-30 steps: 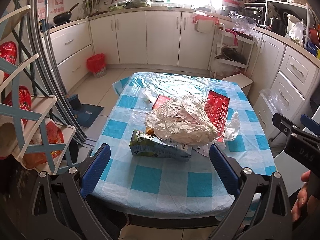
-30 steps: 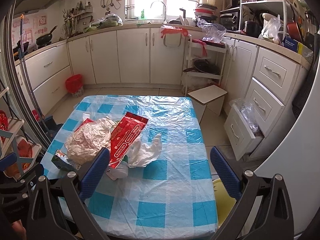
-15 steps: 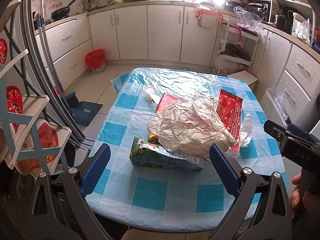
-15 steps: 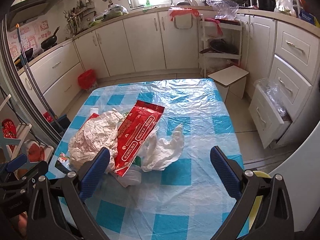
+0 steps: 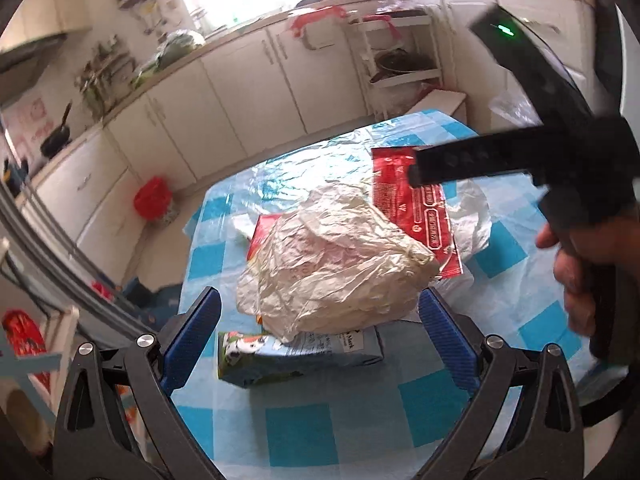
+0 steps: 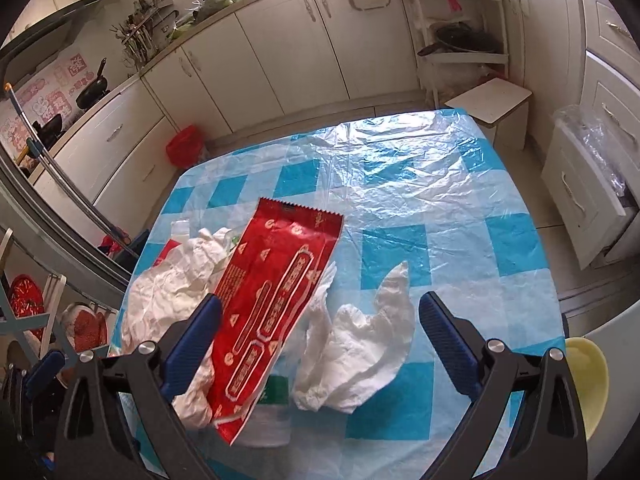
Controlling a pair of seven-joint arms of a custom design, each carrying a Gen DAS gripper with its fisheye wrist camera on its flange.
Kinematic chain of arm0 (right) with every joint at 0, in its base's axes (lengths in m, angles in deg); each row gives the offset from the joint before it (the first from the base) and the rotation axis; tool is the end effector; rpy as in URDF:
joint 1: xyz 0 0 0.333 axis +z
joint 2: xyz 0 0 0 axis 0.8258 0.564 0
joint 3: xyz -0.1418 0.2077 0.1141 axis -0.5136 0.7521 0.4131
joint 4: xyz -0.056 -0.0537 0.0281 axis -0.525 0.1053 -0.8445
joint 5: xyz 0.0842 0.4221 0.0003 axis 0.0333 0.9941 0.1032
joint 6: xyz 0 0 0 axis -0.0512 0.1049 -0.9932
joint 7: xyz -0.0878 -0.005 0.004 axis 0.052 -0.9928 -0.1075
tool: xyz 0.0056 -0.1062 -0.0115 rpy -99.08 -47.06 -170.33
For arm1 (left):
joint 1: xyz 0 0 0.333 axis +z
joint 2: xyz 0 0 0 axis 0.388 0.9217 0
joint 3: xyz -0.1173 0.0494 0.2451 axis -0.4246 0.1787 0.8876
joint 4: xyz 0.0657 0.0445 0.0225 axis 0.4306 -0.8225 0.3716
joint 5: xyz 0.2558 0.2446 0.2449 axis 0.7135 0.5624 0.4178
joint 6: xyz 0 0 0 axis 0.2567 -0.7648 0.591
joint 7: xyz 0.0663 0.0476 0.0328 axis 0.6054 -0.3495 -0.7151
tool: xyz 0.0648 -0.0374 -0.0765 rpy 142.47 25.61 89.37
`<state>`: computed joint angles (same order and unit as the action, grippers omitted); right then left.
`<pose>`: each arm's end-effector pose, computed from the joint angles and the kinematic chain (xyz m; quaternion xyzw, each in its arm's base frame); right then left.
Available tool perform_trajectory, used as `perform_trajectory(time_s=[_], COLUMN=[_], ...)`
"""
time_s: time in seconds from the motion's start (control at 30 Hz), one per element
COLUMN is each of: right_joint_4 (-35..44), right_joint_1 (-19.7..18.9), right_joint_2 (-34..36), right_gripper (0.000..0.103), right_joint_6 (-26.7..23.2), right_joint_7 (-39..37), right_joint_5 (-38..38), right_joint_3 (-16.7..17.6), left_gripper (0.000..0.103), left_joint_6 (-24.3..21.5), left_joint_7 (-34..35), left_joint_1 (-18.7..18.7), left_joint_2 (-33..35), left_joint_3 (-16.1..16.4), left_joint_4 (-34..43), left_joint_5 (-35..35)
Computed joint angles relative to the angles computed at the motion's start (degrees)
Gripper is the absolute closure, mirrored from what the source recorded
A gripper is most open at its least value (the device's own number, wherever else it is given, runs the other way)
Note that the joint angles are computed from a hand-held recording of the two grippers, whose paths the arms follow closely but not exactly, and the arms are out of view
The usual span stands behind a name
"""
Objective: Collect trash
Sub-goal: 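Close the right gripper on the red snack wrapper and lift it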
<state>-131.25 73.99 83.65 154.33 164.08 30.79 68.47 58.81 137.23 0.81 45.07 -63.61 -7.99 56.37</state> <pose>0.6871 0.2321 0.4769 -0.5925 0.7312 -0.1072 0.3207 0.6202 -0.3763 0.5080 -0.4406 0.7980 -0.2298 0.3411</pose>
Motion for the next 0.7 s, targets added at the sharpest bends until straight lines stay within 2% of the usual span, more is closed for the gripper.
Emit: perform_trajectory(time_s=[0.1,0.17,0.23,0.27,0.3,0.33,0.37,0.4,0.47,0.57,0.7], right_joint_4=[4.08,5.72,5.46,4.98,4.52,3.87,3.22,2.47,2.25,1.00,4.16], right_joint_1=[-1.99,-2.79,-4.40,-4.99,-5.54,-6.17,-7.00,-7.36,-7.90,-7.85,-8.50], right_joint_2=[3.76,5.30,5.57,5.41,5.18,4.90,4.59,4.15,3.98,2.66,4.72], right_gripper=[0.008,0.016,0.036,0.044,0.061,0.074,0.080,0.092,0.097,0.100,0.097], right_joint_6=[-0.78,-0.68,1.12,1.95,2.40,3.09,3.78,4.40,5.47,6.64,4.14], right_joint_7=[-2.67,-4.17,-7.42,-9.10,-10.84,-12.76,-15.13,-16.73,-19.80,-22.49,-23.52], right_joint_5=[4.44,6.82,11.55,13.59,15.58,17.92,20.78,22.84,26.35,29.32,32.97], right_joint_3=[1.05,1.51,3.18,3.83,4.46,5.22,6.20,6.65,7.27,7.32,7.37], left_gripper=[0.008,0.008,0.008,0.012,0.015,0.023,0.033,0.040,0.073,0.076,0.076], left_joint_6=[1.38,2.09,2.28,2.13,2.04,2.05,2.47,2.97,2.81,4.53,7.49], left_joint_7=[1.59,0.67,-2.25,-3.93,-4.99,-4.67,-3.77,-2.35,0.83,0.35,-1.32], left_joint_1=[-2.31,-4.20,-6.33,-7.41,-7.93,-7.83,-7.33,-6.67,-5.64,-4.83,-3.75], left_joint_2=[1.71,2.94,4.20,4.96,5.52,6.16,6.68,7.01,7.87,7.32,4.83], left_joint_3=[1.13,2.58,4.43,5.36,5.70,5.52,5.01,4.39,3.29,3.32,3.62], left_joint_4=[0.91,1.69,2.58,3.15,3.55,4.11,4.62,4.92,6.16,5.93,3.03], left_joint_5=[7.78,14.30,22.17,26.54,29.12,29.65,28.60,26.63,21.66,17.05,15.06])
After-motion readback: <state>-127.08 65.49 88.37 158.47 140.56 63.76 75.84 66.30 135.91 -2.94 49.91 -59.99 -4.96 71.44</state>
